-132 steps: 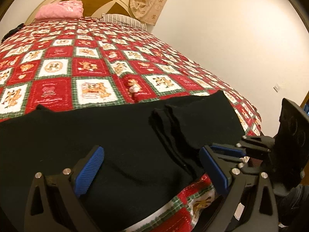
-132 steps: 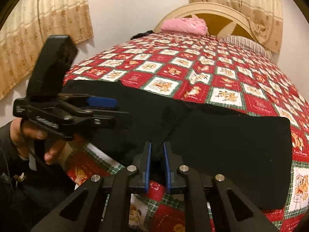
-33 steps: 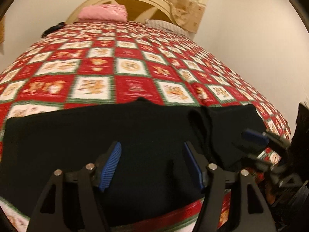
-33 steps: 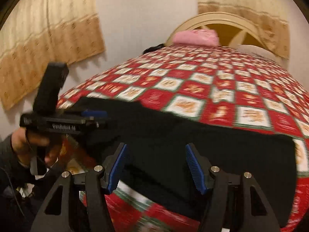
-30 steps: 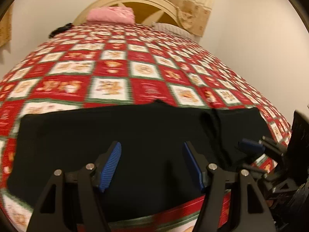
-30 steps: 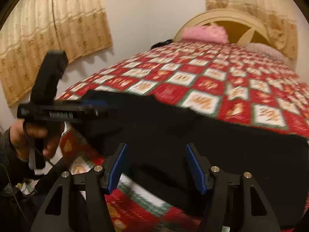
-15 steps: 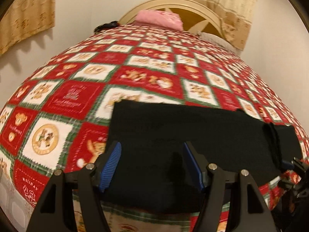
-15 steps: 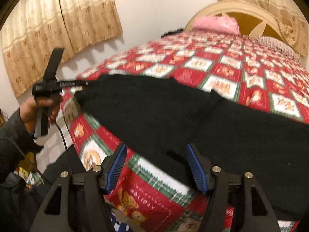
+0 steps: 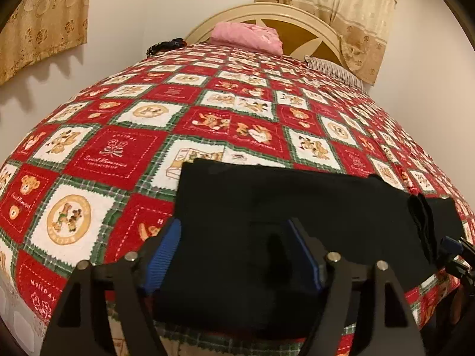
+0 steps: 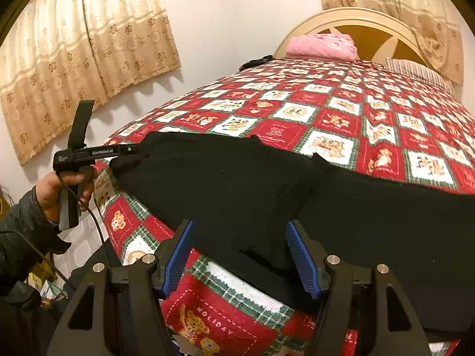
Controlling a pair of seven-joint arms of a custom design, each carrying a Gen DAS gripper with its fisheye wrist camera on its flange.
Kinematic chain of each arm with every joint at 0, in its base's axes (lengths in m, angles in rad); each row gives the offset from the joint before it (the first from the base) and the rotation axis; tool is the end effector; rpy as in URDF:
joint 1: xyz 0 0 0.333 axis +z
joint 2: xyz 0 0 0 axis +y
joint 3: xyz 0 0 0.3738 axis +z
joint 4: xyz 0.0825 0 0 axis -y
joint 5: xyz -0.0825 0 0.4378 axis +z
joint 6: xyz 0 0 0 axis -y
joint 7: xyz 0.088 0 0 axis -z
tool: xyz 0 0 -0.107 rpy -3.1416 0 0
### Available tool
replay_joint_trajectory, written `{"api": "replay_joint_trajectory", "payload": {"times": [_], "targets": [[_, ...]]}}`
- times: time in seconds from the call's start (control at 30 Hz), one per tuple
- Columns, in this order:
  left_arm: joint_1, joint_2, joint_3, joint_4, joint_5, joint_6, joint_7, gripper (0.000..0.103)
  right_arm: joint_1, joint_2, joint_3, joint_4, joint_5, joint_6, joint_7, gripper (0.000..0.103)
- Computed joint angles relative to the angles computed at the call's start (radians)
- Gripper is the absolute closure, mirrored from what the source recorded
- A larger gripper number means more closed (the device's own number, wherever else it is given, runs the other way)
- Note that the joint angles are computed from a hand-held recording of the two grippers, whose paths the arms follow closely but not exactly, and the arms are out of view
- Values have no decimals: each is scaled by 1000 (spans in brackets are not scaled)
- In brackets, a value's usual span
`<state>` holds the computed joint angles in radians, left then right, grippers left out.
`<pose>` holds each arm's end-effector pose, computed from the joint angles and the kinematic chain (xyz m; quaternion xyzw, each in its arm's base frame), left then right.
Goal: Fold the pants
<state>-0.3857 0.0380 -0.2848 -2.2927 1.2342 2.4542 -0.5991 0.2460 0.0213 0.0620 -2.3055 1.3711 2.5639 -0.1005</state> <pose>0.4478 -0.3547 0.3671 -0.8005 0.4519 -0.2741 0.2825 0.5457 0.1578 0.3724 -0.8509 0.3199 -0.0487 0.4138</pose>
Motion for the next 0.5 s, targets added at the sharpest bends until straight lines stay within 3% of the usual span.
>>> {"api": "replay_joint_trajectory", "payload": {"times": [0.1,0.23,0.5], "targets": [[-1,16,0,15,-67,-41,70,27,-3,0,-3,-7,26,-3,-10,37],[16,-12,15,-28,-23,41,-37,27,-10,-11,-9,-18,58,-19,-24,37],[24,2,13,-17,-27,75,4,27,-24,-13,-19,-23,98,-42,-17,37]]}}
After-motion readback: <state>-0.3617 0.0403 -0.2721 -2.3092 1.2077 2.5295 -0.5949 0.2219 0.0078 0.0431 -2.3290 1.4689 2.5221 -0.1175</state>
